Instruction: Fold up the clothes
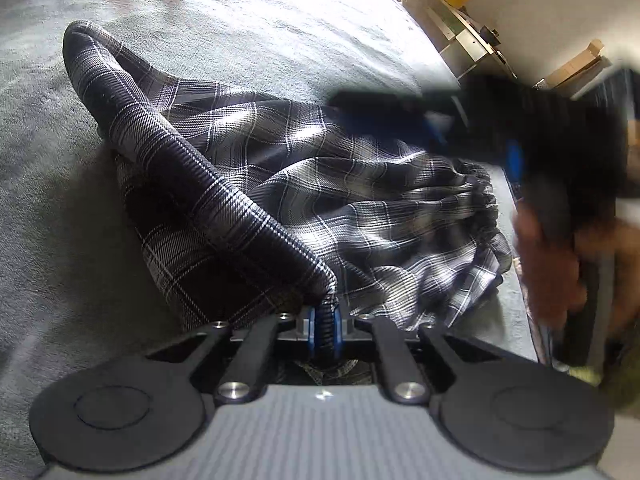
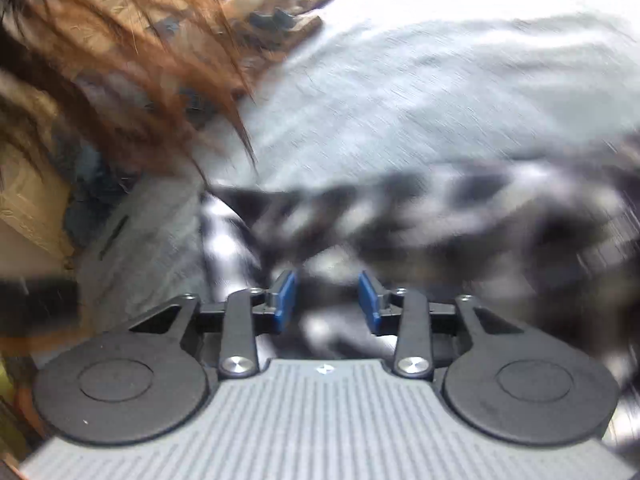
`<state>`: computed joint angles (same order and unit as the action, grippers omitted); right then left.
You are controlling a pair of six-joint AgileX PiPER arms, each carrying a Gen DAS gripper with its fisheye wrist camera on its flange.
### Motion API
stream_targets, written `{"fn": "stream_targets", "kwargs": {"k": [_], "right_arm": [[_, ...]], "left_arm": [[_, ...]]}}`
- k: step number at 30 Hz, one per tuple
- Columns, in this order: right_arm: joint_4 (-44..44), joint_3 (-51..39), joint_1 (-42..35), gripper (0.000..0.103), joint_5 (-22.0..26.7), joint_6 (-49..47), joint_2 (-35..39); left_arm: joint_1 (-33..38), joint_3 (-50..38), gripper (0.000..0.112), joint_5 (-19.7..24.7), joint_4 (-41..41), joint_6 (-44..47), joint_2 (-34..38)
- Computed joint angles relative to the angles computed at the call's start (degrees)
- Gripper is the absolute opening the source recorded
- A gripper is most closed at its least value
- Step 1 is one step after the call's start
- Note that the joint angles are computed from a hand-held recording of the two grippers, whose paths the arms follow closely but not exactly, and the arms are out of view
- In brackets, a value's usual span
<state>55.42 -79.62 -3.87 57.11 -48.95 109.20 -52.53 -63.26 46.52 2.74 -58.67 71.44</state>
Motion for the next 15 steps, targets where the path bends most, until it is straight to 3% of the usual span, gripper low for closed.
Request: {"fn": "stream_targets", "kwargs": {"k": [5, 10, 12, 14, 15], "right_arm": [[-4.01, -18.85, 9.94, 0.057, 5.29, 3.56, 10.47], [-22.39, -39.14, 21.53, 0.057, 12.15, 11.42, 21.73], [-28.05, -39.35, 24.21, 0.052, 11.2, 12.92, 22.16], [-30.09, -35.04, 24.21, 0.011, 8.46, 13.11, 19.75], [-30.26, -33.3, 23.91, 0.011, 7.35, 14.1, 18.6]], "left_arm": [[-1.61, 0.92, 0.009, -0.4, 2.97, -3.05, -0.29], [-1.07, 2.39, 0.009, -1.25, 2.45, -3.45, -1.75], [-0.63, 2.77, 0.009, -1.45, 1.5, -2.44, -2.23], [-0.21, 2.64, 0.009, -1.27, 0.01, -0.34, -2.43], [0.02, 2.23, 0.009, -0.94, -1.17, 1.28, -2.37]]}}
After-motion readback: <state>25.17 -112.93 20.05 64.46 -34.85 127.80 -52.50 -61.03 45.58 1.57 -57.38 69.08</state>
